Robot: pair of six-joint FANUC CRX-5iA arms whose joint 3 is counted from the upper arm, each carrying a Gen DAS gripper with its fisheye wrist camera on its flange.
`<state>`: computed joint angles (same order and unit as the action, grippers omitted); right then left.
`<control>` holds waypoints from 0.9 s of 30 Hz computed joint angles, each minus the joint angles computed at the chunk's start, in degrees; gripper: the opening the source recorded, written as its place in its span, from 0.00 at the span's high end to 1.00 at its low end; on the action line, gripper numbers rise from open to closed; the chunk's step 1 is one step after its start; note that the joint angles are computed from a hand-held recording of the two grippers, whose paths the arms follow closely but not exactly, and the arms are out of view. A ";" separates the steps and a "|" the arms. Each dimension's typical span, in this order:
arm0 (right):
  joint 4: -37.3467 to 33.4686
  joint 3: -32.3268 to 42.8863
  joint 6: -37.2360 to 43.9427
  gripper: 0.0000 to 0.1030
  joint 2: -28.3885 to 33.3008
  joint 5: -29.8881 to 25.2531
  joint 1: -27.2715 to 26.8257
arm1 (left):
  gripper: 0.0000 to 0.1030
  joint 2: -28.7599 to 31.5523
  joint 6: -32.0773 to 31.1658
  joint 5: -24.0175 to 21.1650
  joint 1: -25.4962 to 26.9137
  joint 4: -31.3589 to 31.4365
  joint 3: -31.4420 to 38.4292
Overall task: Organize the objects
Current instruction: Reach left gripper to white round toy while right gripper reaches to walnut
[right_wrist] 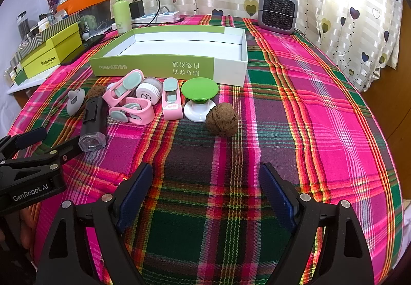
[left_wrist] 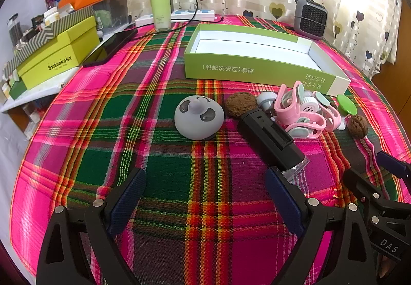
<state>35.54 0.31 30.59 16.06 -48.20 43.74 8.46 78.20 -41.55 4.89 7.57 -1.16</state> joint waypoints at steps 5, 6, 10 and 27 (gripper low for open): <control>-0.05 0.10 0.03 0.17 0.01 -0.09 0.03 | 0.09 -0.01 0.02 0.02 -0.01 -0.04 -0.01; -0.05 0.10 0.03 0.17 0.01 -0.09 0.03 | 0.09 -0.01 0.02 0.02 -0.01 -0.04 -0.01; 0.03 0.03 -0.09 0.17 0.01 -0.04 0.03 | 0.09 -0.01 0.02 0.02 -0.01 -0.04 -0.01; -2.41 -1.68 4.41 0.18 -1.77 2.54 -1.24 | 0.09 -0.61 -8.40 0.99 1.15 5.69 -2.23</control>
<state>33.13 -1.37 35.01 14.29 -45.66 42.51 7.85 69.81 -40.56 6.04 13.27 -3.39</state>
